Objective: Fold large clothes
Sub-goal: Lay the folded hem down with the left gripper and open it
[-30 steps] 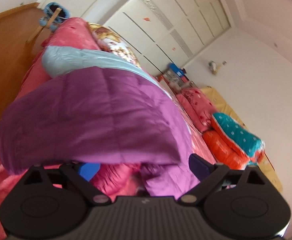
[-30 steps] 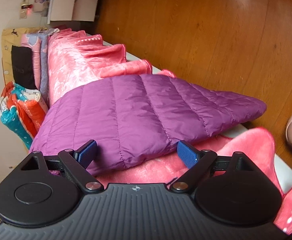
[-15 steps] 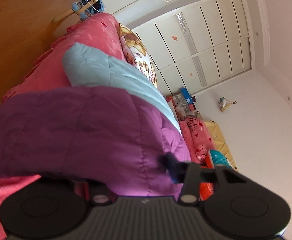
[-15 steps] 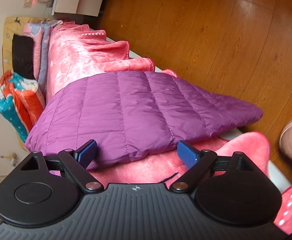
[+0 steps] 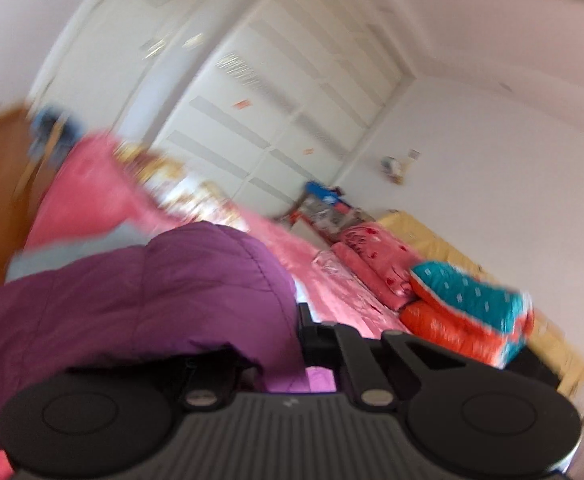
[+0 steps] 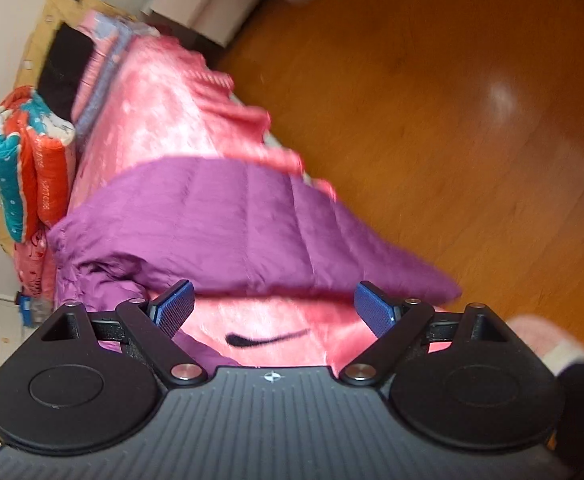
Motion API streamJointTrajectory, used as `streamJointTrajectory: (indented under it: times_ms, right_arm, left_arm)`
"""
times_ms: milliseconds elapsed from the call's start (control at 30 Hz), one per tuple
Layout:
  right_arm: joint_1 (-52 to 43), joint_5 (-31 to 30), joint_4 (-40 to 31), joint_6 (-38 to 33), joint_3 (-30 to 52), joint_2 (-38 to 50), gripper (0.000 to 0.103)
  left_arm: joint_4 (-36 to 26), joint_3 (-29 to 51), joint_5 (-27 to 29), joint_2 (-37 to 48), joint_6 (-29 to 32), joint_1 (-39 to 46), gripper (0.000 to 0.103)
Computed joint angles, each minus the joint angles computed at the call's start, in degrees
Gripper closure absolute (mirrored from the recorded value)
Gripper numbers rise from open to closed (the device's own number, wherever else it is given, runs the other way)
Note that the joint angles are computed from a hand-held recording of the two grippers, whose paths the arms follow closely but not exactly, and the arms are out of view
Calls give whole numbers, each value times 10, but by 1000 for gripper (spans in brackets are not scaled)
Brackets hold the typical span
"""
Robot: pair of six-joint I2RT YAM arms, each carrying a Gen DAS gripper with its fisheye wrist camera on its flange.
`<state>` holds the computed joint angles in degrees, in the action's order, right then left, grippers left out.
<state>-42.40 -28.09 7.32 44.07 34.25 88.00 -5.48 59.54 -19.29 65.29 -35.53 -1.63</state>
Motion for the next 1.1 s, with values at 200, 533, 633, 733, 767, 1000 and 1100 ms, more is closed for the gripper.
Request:
streamJointTrajectory:
  times_ms: [200, 533, 633, 733, 767, 1000, 1100]
  right_arm:
    - [36, 85, 72, -50, -55, -110, 0]
    - [73, 53, 254, -53, -23, -10, 0]
    - [66, 18, 244, -47, 13, 35, 0]
    - [49, -21, 230, -37, 43, 70, 0]
    - [50, -18, 231, -34, 52, 84, 0]
    - [51, -27, 233, -14, 79, 117, 0]
    - [60, -50, 263, -1, 82, 122, 0]
  left_arm:
    - [19, 125, -61, 108, 189, -142, 98]
    - [-25, 306, -1, 352, 289, -328, 98]
    - [-82, 368, 17, 436, 301, -361, 97]
    - [-142, 408, 28, 501, 284, -383, 94]
    - [-147, 405, 32, 511, 278, -387, 92]
    - [-96, 274, 77, 438, 261, -401, 26]
    - [-98, 243, 106, 398, 264, -406, 14]
